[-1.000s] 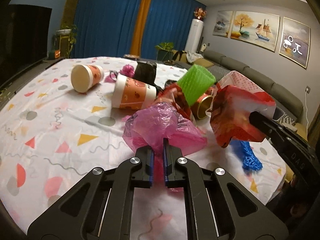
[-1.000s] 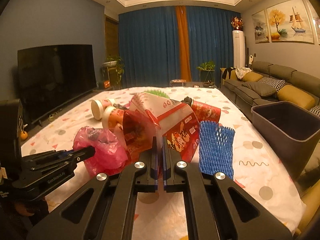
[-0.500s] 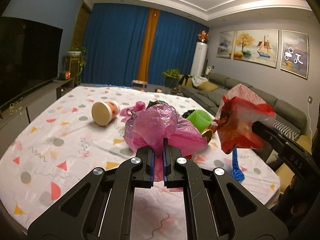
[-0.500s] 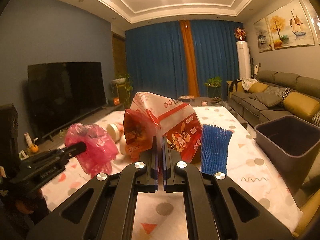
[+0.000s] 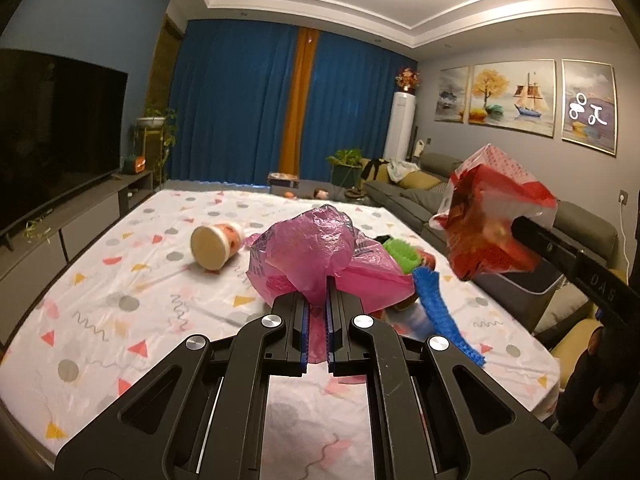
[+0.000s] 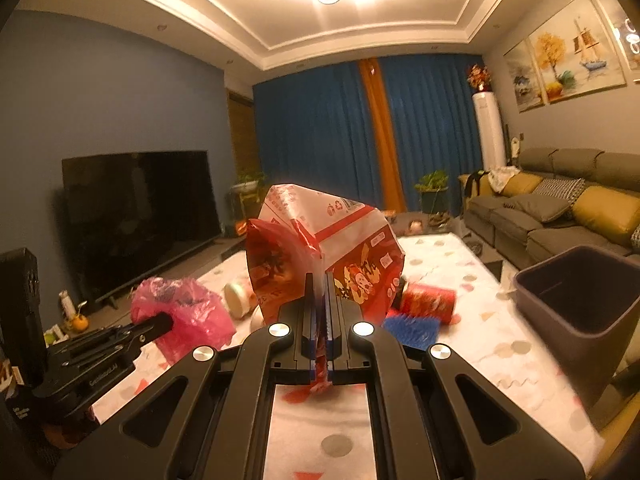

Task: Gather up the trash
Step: 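Carry both items over the grey bin and open both tools to drop them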

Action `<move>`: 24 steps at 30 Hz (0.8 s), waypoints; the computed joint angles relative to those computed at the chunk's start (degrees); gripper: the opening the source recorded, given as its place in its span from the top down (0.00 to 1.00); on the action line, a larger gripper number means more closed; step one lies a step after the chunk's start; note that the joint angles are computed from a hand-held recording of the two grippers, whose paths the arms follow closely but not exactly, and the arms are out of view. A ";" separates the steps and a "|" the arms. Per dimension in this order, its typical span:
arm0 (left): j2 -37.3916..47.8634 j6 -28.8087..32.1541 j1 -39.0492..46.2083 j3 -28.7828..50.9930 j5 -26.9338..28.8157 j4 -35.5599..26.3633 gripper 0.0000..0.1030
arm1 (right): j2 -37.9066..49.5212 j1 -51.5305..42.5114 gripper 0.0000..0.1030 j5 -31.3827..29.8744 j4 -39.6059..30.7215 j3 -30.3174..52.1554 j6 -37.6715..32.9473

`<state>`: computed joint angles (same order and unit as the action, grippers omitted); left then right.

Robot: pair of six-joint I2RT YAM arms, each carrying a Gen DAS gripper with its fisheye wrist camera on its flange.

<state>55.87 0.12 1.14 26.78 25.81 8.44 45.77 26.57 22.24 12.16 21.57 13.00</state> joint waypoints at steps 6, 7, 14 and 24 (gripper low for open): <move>1.71 -0.86 -8.34 3.14 -4.63 1.57 0.95 | -7.55 -5.62 0.96 0.64 -5.17 -0.14 -2.22; 2.32 -1.08 -10.02 3.89 -5.47 1.85 0.95 | -9.05 -6.92 0.96 0.57 -6.14 -0.34 -2.69; 10.96 -2.72 -26.48 12.23 -12.62 5.41 0.95 | -17.49 -23.61 0.96 -4.74 -10.87 -1.95 -6.79; 36.02 -3.72 -42.64 32.07 -18.59 10.98 0.95 | -11.03 -51.83 0.96 -20.67 -0.24 -6.62 -9.30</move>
